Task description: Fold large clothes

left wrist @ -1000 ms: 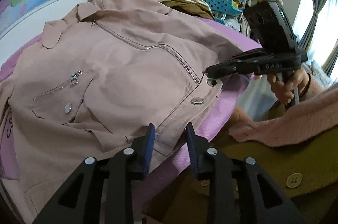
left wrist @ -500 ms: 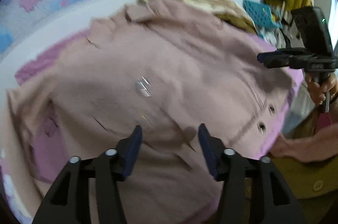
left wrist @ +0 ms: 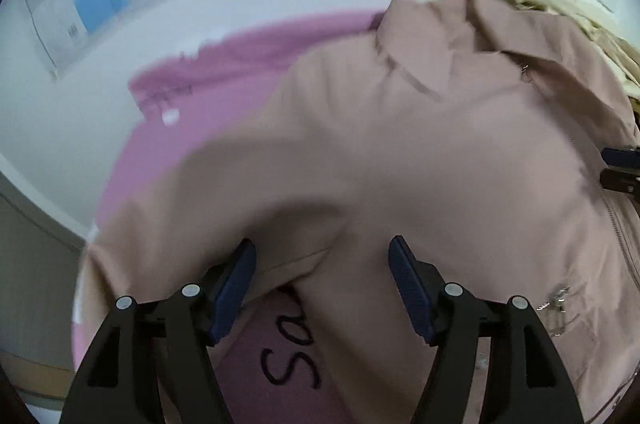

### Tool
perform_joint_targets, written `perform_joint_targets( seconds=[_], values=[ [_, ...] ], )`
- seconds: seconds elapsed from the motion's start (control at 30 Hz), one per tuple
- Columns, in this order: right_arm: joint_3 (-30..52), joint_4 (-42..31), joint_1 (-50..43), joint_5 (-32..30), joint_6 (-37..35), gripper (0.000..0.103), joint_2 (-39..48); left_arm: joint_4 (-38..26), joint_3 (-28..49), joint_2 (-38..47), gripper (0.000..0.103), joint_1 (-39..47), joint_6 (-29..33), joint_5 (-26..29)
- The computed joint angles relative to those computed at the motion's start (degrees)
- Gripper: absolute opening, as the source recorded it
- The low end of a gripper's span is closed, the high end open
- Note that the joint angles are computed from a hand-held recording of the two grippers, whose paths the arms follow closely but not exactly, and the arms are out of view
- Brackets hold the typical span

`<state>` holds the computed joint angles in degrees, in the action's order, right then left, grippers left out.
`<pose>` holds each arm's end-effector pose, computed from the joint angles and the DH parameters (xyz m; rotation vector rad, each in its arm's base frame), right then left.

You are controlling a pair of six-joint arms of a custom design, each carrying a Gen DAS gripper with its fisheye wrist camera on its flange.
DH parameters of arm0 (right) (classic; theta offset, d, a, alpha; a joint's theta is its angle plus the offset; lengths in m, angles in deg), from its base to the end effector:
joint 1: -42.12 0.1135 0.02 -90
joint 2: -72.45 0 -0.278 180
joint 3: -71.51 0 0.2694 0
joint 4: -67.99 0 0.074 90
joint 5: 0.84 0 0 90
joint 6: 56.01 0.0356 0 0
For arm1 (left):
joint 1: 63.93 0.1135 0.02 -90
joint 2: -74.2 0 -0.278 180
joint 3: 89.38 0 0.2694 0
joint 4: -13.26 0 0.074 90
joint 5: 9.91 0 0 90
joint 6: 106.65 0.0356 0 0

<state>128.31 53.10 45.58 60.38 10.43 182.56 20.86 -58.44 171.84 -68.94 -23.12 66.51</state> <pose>0.3140 0.0362 0.0608 -0.7398 2.5235 0.5753 0.2192 -0.0108 0.0484 -0.1175 2.5720 0.2337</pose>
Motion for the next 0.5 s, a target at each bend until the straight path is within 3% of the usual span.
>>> perform_joint_targets(
  seconds=[0.07, 0.13, 0.17, 0.2, 0.27, 0.3, 0.33, 0.5],
  values=[
    [0.03, 3.4, 0.7, 0.78, 1.6, 0.049, 1.7, 1.12, -0.18, 1.25, 0.072, 3.52, 3.3, 6.46],
    [0.12, 4.62, 1.77, 2.42, 1.76, 0.01, 1.95, 3.06, -0.11, 2.57, 0.072, 5.17, 4.89, 8.28],
    [0.5, 4.43, 2.0, 2.41, 2.08, 0.009, 2.13, 4.06, 0.41, 3.54, 0.061, 5.2, 4.71, 7.72],
    [0.76, 4.49, 2.37, 2.44, 1.99, 0.008, 2.27, 5.24, 1.32, 4.61, 0.044, 5.98, 4.08, 7.0],
    [0.91, 5.48, 3.19, 3.38, 2.52, 0.005, 2.44, 5.21, 3.54, 6.53, 0.025, 8.32, 3.06, 7.87],
    [1.38, 5.12, 3.29, 3.15, 2.93, 0.005, 2.63, 5.0, 4.3, 6.84, 0.01, 8.49, 1.97, 7.97],
    [2.12, 4.78, 3.26, 2.55, 3.42, 0.005, 3.07, 4.41, 5.67, 6.94, 0.005, 9.53, 1.38, 7.63],
    [4.98, 4.81, 3.1, 1.02, 6.95, 0.004, 5.36, 0.48, 12.71, 8.51, 0.003, 11.86, -0.01, 3.61]
  ],
)
